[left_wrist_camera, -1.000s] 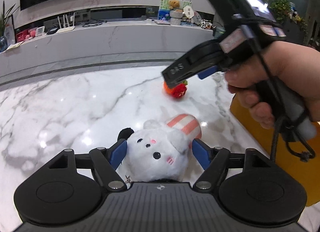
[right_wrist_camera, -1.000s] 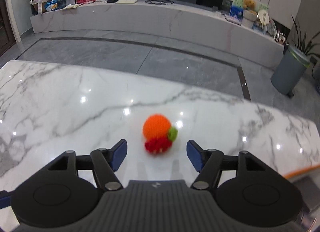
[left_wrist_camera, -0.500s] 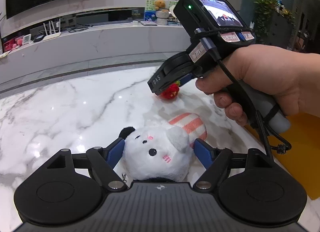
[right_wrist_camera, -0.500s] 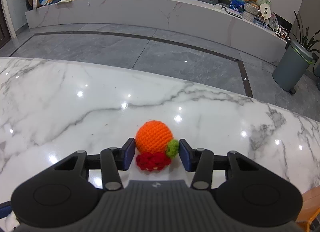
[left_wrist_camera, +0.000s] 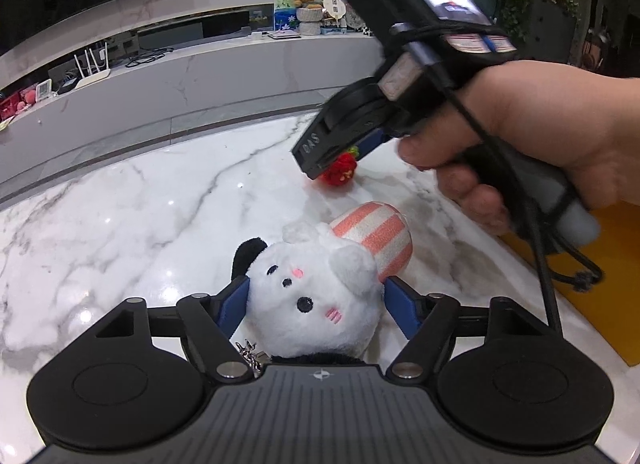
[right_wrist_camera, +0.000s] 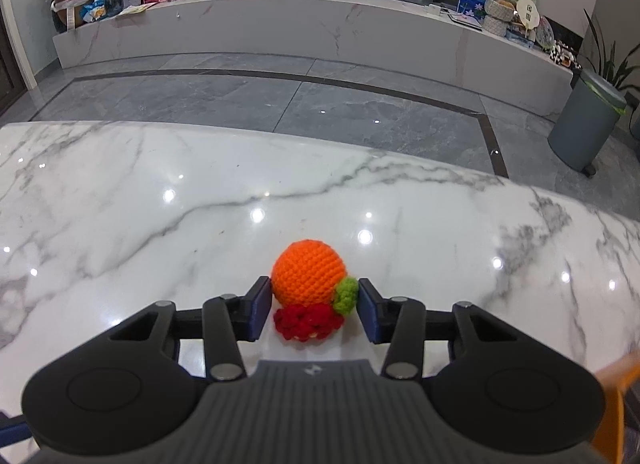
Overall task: Organize objects
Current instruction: 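Lift the plush toy and crocheted fruit with both tools toward the orange box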
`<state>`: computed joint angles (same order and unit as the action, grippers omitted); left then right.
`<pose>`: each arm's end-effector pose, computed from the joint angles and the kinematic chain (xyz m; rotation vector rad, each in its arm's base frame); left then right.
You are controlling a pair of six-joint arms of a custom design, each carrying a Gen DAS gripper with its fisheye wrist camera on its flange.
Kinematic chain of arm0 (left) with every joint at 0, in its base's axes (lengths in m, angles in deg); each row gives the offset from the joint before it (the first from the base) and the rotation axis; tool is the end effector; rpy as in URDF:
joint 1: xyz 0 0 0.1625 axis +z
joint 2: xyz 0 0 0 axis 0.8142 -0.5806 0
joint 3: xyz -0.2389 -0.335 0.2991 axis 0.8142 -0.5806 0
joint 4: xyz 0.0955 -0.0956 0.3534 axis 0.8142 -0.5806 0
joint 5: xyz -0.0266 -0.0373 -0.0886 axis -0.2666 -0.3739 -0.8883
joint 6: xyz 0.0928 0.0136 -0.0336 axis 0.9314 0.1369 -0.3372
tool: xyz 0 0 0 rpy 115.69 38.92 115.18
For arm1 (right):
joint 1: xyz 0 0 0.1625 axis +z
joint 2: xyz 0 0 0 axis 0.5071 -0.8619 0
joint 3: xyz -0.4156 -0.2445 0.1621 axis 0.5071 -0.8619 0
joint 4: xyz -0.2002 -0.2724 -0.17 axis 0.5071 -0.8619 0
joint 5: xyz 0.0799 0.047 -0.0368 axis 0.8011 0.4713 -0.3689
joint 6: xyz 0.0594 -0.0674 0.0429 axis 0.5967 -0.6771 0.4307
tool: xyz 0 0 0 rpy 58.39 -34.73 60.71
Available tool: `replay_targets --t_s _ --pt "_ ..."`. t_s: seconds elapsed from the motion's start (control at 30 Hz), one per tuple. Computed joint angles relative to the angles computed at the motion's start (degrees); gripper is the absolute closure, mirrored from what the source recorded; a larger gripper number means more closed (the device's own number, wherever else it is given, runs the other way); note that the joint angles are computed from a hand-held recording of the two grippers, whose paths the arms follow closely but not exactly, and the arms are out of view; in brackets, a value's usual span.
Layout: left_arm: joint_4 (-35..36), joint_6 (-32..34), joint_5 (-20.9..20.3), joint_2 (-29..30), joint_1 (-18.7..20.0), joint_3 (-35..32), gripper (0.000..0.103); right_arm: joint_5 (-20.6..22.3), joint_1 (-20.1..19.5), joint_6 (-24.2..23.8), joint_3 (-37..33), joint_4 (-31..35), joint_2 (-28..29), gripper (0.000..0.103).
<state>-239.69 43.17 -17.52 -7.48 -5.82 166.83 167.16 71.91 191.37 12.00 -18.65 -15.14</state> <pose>-0.2609 -0.5630 0.1185 1.3173 2.3779 -0.5247 0.2094 -0.6857 0.1767 0.1306 -2.1677 0.8248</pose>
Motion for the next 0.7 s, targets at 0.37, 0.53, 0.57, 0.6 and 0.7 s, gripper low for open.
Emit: replay_targets --t_s 0.37,0.53,0.57,0.6,0.7 --pt "4.65 -7.0 1.88 -1.31 -1.98 0.67 0.029 -1.2 2.67 1.48 9.6 -2.56 -5.2 0.055" --pt "6.32 -10.3 1.45 -3.28 -2.58 1.67 0.03 -0.85 4.36 0.06 13.55 -4.23 -7.57 0.055" --pt "6.36 -10.66 1.81 -3.54 -2.8 1.85 0.03 -0.8 4.66 0.08 14.17 -4.37 -8.0 0.055" --pt "6.72 -11.14 2.16 -3.93 -3.04 1.99 0.03 -0.81 5.02 0.3 14.84 -4.44 -8.47 0.055" --pt "7.42 -12.41 2.43 -4.91 -3.24 2.0 0.03 -0.74 5.95 0.16 17.06 -4.9 -10.12 0.055"
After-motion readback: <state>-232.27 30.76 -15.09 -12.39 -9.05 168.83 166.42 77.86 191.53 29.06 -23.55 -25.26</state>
